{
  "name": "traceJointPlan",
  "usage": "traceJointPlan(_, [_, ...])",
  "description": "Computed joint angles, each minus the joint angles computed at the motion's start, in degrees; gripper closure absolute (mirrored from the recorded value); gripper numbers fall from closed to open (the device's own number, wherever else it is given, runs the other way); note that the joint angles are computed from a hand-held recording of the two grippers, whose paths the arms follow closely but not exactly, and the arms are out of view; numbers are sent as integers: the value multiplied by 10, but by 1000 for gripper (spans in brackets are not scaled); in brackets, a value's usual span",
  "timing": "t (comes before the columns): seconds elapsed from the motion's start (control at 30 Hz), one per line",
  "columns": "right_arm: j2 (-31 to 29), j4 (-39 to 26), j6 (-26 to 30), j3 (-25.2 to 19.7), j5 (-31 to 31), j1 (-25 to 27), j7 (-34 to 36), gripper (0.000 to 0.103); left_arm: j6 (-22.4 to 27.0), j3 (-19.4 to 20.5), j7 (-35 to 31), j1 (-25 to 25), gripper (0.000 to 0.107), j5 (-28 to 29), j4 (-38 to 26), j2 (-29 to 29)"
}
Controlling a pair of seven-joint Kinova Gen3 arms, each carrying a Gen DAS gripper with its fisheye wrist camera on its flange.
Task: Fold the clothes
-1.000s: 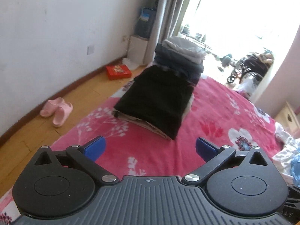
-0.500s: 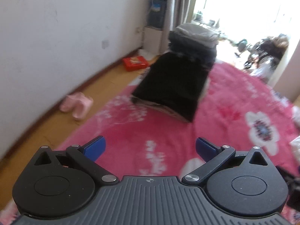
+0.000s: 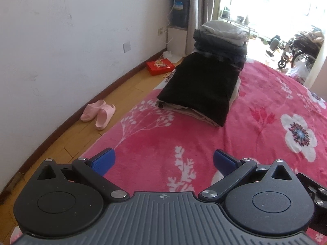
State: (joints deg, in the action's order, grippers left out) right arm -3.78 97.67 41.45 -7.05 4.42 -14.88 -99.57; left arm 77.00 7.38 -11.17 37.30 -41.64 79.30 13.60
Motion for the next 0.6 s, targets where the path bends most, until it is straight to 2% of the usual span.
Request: traceJointPlan(0.6, [6, 3, 0, -12, 33, -16, -27, 4, 34, -2, -1, 15, 5, -29, -4, 9])
